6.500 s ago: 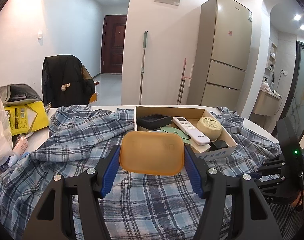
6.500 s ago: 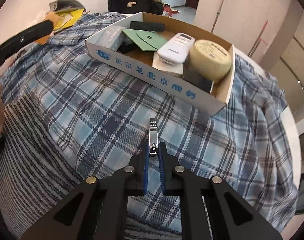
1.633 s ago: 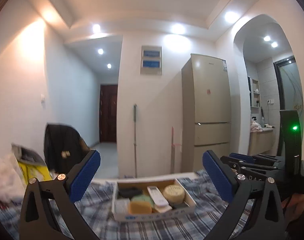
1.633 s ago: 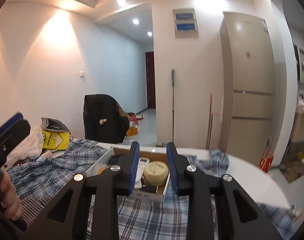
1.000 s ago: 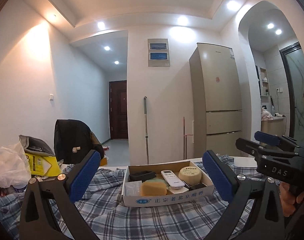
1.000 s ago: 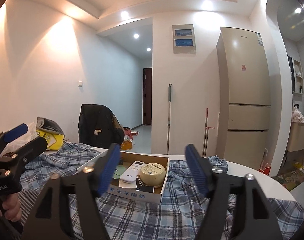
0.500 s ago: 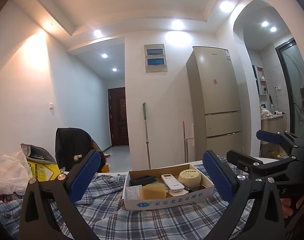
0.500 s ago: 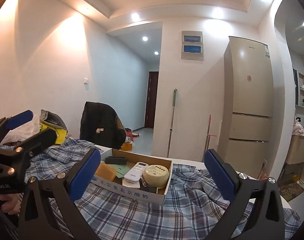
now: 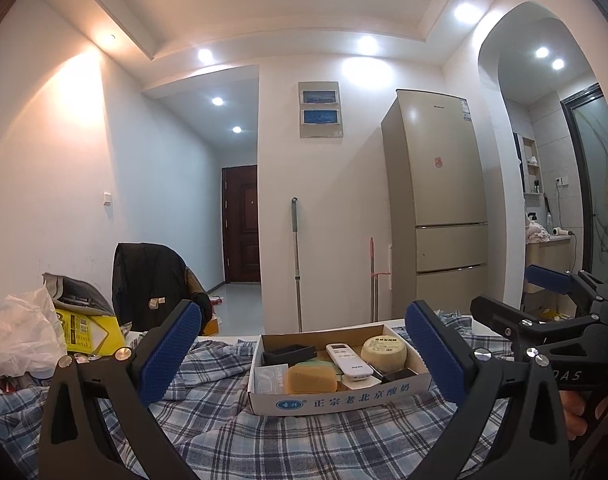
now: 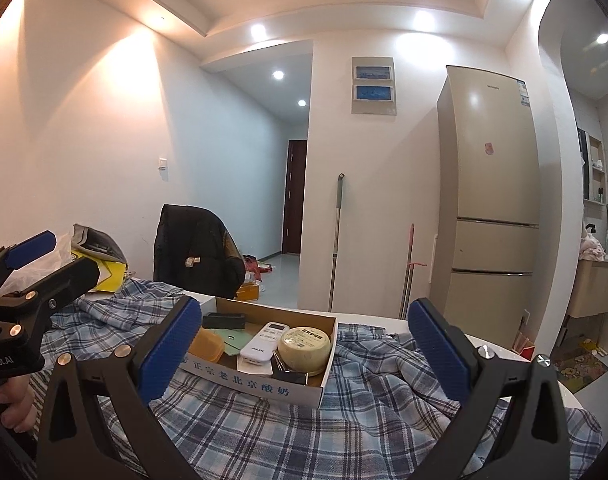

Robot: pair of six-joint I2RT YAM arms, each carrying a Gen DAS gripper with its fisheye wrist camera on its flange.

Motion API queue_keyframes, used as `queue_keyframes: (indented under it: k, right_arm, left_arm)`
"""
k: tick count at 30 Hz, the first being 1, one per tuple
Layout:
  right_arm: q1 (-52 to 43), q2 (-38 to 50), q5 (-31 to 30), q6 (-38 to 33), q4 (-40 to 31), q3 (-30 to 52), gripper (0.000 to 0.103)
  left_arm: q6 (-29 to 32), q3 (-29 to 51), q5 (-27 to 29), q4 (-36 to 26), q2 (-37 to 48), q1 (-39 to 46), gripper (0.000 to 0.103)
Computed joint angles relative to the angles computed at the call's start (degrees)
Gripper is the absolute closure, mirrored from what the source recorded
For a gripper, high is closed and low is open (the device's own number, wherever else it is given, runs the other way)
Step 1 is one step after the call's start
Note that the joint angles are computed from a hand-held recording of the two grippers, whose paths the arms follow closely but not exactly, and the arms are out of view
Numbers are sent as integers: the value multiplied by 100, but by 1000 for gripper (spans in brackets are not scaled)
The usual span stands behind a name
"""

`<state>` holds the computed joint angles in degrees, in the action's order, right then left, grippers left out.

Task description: Organize rigid objects

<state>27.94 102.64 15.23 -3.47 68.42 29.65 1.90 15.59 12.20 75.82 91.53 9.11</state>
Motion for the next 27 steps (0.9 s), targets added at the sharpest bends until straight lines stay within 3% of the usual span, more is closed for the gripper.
queue_keyframes:
  k: [24,27]
  right_arm:
    - [-124,-24,-1,258,-312,80,0]
    - [-158,-68,-55,312,-590,175,0]
  left_arm:
    - [-39,-37,13,45,36,52,0]
    - [-40,-5,-13,-109,3,56,0]
